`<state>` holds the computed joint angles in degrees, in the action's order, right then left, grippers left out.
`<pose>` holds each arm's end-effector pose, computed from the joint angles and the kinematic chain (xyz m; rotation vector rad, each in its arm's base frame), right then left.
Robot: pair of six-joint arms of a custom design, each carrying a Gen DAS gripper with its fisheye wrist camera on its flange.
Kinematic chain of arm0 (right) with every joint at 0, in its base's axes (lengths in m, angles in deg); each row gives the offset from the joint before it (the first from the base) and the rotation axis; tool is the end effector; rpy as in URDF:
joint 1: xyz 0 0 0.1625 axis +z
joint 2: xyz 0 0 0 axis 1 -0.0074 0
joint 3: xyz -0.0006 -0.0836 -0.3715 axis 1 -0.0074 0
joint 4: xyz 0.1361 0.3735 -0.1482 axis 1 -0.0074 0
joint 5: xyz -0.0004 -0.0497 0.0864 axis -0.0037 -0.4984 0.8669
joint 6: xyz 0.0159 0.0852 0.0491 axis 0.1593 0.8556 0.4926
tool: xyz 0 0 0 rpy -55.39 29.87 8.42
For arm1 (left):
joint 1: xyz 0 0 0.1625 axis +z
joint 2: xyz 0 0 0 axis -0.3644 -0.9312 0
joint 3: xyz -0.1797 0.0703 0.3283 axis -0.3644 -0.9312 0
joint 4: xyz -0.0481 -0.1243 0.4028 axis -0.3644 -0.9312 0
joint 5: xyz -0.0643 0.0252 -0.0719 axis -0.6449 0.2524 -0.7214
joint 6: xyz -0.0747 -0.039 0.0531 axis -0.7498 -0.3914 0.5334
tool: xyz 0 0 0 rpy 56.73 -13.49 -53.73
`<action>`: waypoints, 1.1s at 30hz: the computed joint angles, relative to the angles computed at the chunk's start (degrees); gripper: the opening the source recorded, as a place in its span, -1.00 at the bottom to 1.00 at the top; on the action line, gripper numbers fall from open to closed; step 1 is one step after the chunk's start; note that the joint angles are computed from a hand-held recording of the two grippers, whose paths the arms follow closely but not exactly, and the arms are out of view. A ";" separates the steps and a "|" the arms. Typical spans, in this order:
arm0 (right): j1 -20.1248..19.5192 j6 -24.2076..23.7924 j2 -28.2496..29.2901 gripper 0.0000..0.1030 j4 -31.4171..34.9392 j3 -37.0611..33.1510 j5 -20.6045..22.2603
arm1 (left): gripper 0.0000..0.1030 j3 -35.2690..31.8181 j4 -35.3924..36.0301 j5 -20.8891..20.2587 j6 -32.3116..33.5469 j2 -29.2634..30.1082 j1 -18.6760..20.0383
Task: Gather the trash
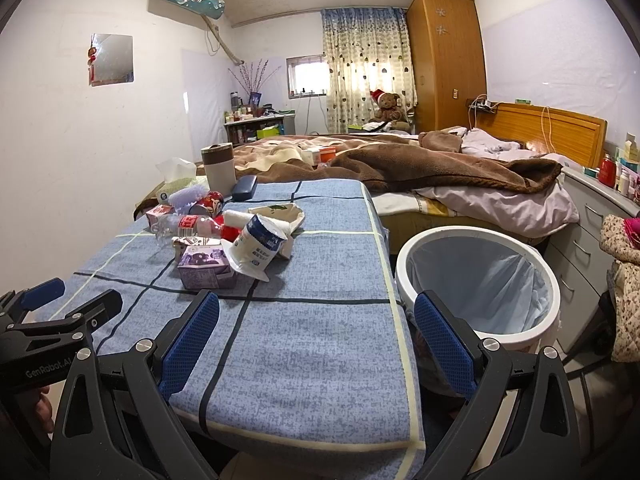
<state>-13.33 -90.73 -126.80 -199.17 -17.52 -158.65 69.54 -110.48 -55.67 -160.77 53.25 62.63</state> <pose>-0.0343 -0.7919 0.3523 1.1708 -2.3936 1.0243 -0.4193 -0.6770 -0.1032 -0.1634 1.7839 -1.2971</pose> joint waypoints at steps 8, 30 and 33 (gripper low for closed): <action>-0.01 -0.14 0.05 0.95 -0.30 0.07 -0.01 | 1.00 -0.02 0.36 -0.02 -0.40 0.02 0.01; 0.36 -0.41 1.32 0.95 -0.86 -0.99 -1.03 | 1.00 4.54 -13.40 -0.13 10.56 -1.40 0.81; 0.52 -0.34 2.02 0.95 -0.72 -1.86 -1.34 | 1.00 4.96 -18.03 -0.33 14.93 -1.26 1.23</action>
<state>-12.80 -91.07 -124.79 -199.88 -19.38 -159.99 74.51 -128.51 -56.00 -145.84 51.99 63.86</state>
